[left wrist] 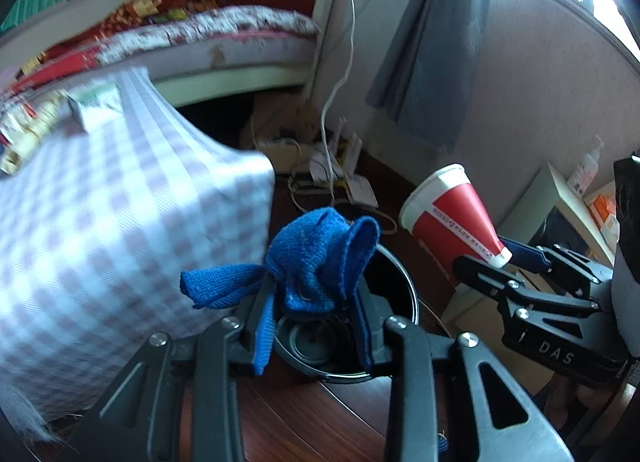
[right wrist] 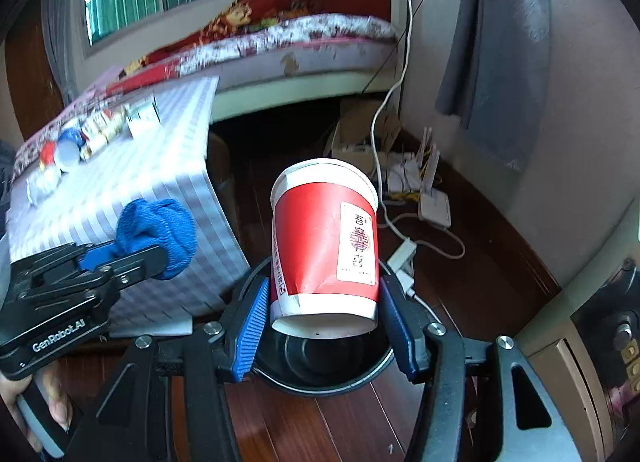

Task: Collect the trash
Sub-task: 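Carry the blue cloth and red cup over the black bin with both tools, then open both tools to drop the cloth and cup into the bin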

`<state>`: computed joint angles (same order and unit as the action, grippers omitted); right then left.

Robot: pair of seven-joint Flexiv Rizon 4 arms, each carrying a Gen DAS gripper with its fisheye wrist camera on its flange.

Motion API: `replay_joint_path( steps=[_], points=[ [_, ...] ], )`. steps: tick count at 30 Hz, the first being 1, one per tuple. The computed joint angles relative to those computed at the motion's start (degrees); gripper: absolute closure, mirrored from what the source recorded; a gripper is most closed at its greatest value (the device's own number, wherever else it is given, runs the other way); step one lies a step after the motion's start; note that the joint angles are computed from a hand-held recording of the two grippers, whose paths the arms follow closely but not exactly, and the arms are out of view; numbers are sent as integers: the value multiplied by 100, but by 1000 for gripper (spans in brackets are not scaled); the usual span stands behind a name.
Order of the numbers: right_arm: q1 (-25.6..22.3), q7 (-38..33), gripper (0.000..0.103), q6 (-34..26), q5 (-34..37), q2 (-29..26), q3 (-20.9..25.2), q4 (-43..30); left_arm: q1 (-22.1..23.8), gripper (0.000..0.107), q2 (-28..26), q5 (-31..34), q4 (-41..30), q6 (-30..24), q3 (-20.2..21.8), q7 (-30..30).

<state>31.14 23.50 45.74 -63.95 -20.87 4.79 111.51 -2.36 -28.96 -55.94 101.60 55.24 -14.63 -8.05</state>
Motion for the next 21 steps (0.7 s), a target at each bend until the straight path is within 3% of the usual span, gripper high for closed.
replay_joint_path(
  steps=[6,16,17,18,19,20,21],
  points=[
    [-231,-349,46,634,223,-218,-72,132,-139,72,-430,840,-347,-254,161,-770],
    [-358,-816,44,1465,580,-651,-344,71,-159,70,-697,1490,-580,-210,47,-1294],
    [-375,-958,42,1480,710,-710,-344,40,-152,63,-723,1559,-612,-289,40,-1331],
    [-405,-1258,30,1313,1092,-795,-249,-54,-180,47,-741,1644,-611,-235,59,-1352],
    [-405,-1479,23,1109,1442,-847,-181,-113,-232,37,-773,1700,-604,-4,79,-1382],
    [-393,-1519,23,1116,1637,-854,-175,-105,-229,26,-775,1682,-542,237,33,-1350],
    [-359,-1451,23,1198,1691,-833,-233,-26,-172,23,-740,1634,-452,391,-42,-1279]
  ],
)
